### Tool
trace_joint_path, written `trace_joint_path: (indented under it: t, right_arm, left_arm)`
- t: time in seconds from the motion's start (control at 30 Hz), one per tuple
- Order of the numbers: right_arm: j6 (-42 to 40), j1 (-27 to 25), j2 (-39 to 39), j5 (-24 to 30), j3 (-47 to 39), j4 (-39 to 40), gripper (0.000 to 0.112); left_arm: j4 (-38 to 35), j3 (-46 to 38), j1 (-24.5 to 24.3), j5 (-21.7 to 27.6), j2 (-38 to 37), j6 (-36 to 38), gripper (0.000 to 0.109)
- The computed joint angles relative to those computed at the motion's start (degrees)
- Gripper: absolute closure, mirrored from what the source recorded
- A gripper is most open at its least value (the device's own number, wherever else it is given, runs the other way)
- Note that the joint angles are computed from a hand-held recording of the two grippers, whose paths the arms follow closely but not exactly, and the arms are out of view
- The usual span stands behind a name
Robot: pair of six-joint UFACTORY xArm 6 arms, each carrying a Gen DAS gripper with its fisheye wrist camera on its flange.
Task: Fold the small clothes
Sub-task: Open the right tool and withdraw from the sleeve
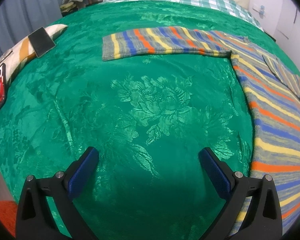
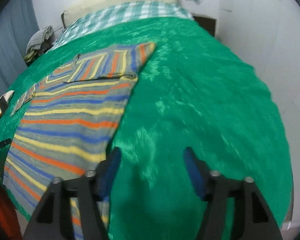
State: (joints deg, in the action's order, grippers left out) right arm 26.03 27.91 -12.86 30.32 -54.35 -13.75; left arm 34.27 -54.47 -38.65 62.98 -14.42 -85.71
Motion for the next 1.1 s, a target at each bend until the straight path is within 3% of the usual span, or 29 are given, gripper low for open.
trace_joint_path:
  t: [0.07,0.2,0.27,0.57,1.1]
  right_arm:
    - [5.9,0.8,-2.2,-0.2,3.0,-6.5,0.040]
    - [8.4,2.1,-2.3,1.4,2.3,-10.5,0.040]
    - [10.2,1.9,-1.7,0.9,1.8,-12.2,0.033]
    - [11.5,0.8,-0.5,1.6,2.1,-10.0,0.031]
    - [13.1,2.4,-0.7,2.1,2.1,-14.3,0.031]
  left_arm:
    - [0.2,0.0,-0.2,0.2,0.2,0.0,0.006]
    - [0.1,0.0,-0.3,0.1,0.6,0.3,0.006]
    - [-0.1,0.3,0.0,-0.5,0.6,0.3,0.006]
    - [0.6,0.3,-0.3,-0.4,1.0,0.0,0.006]
    - [2.0,0.1,-1.0,0.3,1.4,-0.9,0.006]
